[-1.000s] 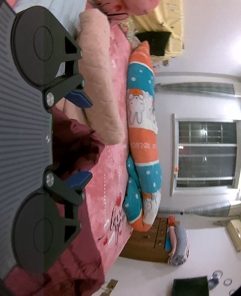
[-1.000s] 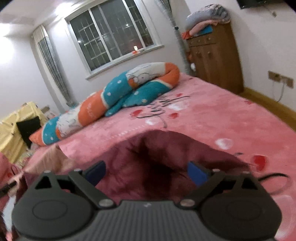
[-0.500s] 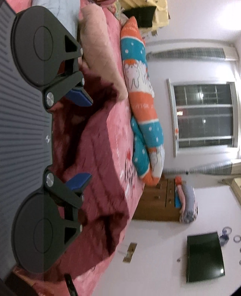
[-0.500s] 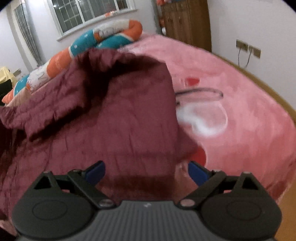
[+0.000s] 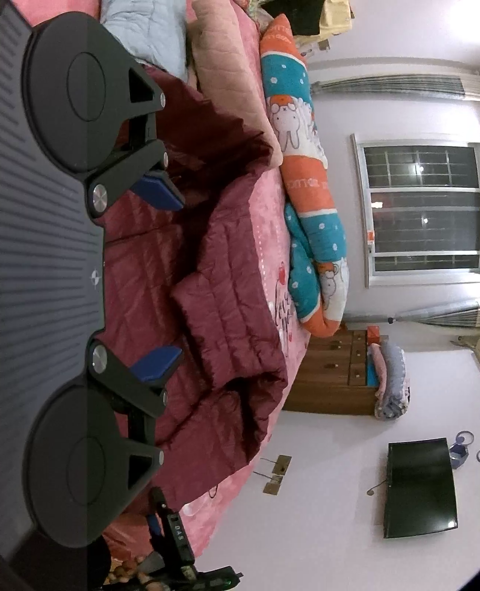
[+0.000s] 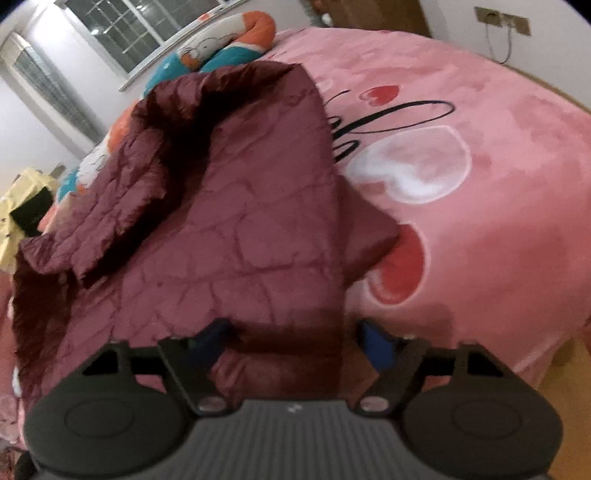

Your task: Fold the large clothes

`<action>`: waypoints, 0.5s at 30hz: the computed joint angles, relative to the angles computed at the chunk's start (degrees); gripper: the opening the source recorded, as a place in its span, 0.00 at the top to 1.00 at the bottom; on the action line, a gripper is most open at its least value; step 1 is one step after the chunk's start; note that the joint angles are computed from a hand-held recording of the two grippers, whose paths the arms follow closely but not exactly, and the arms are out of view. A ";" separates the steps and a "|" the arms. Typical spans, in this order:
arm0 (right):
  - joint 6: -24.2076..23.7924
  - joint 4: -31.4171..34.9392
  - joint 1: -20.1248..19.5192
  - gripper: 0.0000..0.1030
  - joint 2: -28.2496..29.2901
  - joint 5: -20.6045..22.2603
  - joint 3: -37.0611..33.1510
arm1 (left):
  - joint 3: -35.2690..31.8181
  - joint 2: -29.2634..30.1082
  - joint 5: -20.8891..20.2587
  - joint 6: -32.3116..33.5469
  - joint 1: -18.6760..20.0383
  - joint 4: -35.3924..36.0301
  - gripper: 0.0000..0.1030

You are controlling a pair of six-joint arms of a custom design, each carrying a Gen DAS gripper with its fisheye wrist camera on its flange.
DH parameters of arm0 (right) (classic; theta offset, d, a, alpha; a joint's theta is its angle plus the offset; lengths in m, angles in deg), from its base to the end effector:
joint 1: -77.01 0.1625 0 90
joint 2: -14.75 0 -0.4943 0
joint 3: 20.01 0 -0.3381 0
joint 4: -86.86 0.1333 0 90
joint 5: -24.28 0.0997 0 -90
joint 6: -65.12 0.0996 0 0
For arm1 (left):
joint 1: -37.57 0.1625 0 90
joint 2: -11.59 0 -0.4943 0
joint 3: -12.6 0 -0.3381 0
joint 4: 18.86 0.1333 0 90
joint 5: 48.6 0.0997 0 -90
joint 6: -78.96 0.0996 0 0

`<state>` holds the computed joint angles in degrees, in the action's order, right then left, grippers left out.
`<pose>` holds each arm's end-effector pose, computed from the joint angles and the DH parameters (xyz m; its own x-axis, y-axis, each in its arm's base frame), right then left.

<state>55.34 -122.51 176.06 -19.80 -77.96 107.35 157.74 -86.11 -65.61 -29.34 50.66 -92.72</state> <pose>0.1931 -0.4991 0.0627 -0.9419 -0.2093 0.2628 -0.3051 0.8603 -0.4084 -0.1243 -0.2635 0.3011 -0.6526 -0.2460 -0.7167 0.5930 0.4230 -0.6852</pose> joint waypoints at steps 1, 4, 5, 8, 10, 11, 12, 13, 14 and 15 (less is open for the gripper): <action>-0.17 0.59 -0.37 0.41 -0.16 1.36 -0.04 | 0.04 -0.02 0.48 1.24 0.65 -1.15 0.03; -0.40 0.72 -1.01 0.72 -0.05 3.71 -0.02 | 0.30 1.07 0.73 1.25 0.31 -1.62 0.03; -0.31 0.47 -0.99 0.76 0.00 3.96 -0.03 | 0.31 1.38 0.84 1.24 0.24 -1.53 0.02; -0.50 -2.91 -0.70 0.89 0.25 4.37 0.99 | 0.03 2.31 0.97 1.09 0.26 -0.69 0.02; -0.27 -5.63 -0.34 0.93 0.38 4.62 1.58 | 0.37 1.86 1.19 2.57 0.35 -1.75 0.01; -0.17 -7.67 0.21 0.93 0.59 4.25 1.84 | 0.63 1.75 1.63 4.17 0.92 -3.36 0.01; -0.31 -9.30 0.82 0.94 0.70 3.71 1.82 | 0.96 1.70 2.16 5.68 1.55 -5.05 0.01; -0.51 -10.73 1.48 0.94 0.74 3.14 1.57 | 1.49 1.62 2.74 7.64 2.30 -7.46 0.01; -0.60 -11.89 1.95 0.94 0.83 2.57 1.18 | 2.29 1.59 3.35 10.43 3.27 -11.15 0.01; -0.57 -13.14 2.75 0.95 0.71 1.40 0.41 | 3.33 1.68 3.82 13.85 4.34 -15.84 0.01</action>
